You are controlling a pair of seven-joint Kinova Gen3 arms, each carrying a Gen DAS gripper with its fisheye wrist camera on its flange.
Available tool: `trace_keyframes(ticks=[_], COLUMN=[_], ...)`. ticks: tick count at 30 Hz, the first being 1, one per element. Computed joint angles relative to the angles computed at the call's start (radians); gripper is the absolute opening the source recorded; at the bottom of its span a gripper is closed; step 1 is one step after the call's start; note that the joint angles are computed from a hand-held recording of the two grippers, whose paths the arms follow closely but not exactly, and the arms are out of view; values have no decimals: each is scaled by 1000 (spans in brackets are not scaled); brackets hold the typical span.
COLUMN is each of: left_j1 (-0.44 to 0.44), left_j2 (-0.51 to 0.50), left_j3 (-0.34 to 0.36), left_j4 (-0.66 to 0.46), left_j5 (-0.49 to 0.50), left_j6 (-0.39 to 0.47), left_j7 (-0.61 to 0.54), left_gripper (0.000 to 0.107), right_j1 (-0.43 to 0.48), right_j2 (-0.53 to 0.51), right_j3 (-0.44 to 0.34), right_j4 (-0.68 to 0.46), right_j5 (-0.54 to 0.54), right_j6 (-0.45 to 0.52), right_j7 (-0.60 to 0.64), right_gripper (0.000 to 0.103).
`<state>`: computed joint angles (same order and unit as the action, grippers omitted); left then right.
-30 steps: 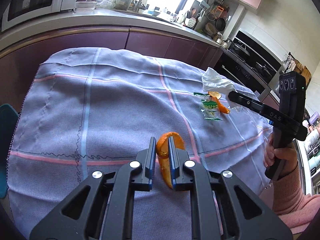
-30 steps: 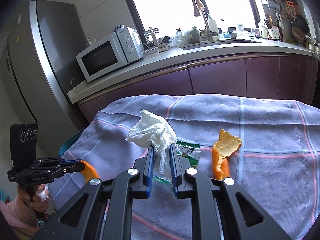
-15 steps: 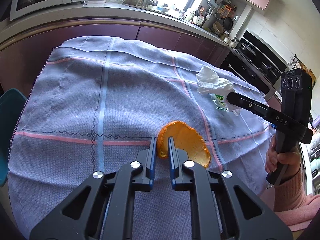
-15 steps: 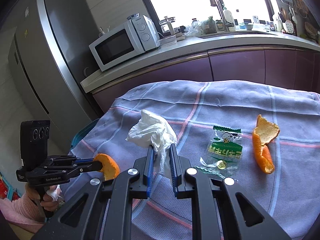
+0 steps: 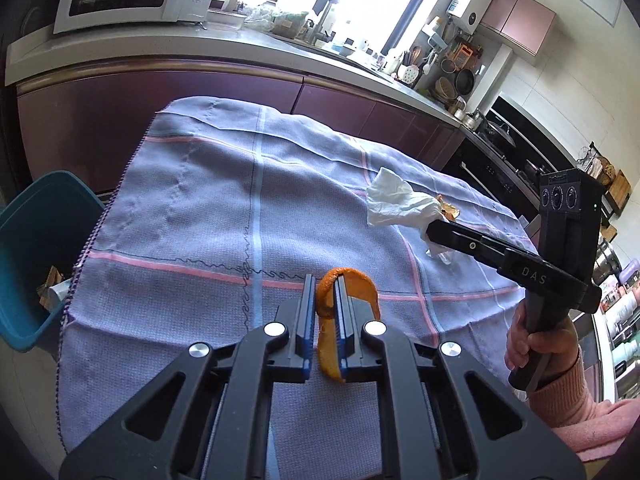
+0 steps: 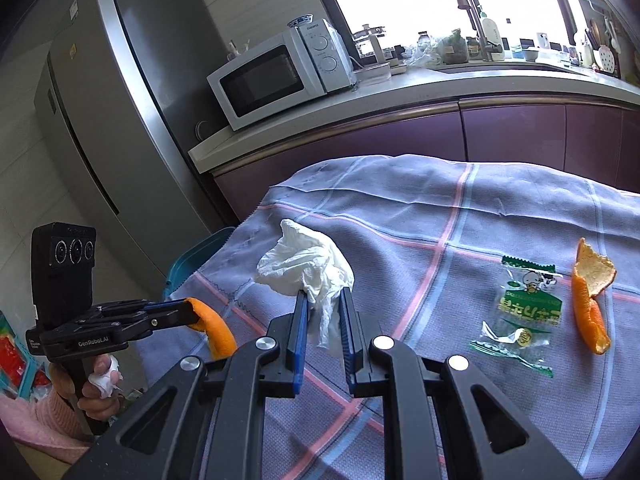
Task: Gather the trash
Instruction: 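Carry the orange peel and tissue to the teal bin and open both tools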
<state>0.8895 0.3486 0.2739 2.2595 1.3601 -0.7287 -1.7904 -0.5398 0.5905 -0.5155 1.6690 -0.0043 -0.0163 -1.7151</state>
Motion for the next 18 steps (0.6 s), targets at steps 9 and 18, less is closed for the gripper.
trace_keyframes(ticks=[9,18], left_j1=[37,67], left_j2=[-55,-108], left_j3=[36,82], left_j4=[46,85], left_j5=[126,233], left_j6=[-96,-191], left_j7=[-27,-29], left_gripper=[9,9], right_j1=[-18,-54], right_j2=[41,86], right_j3=[-42,-63], right_j4=[-71,-171], right_j5=[4,-30], right_j6=[46,115], right_j7=[40,122], right_gripper=[14,14])
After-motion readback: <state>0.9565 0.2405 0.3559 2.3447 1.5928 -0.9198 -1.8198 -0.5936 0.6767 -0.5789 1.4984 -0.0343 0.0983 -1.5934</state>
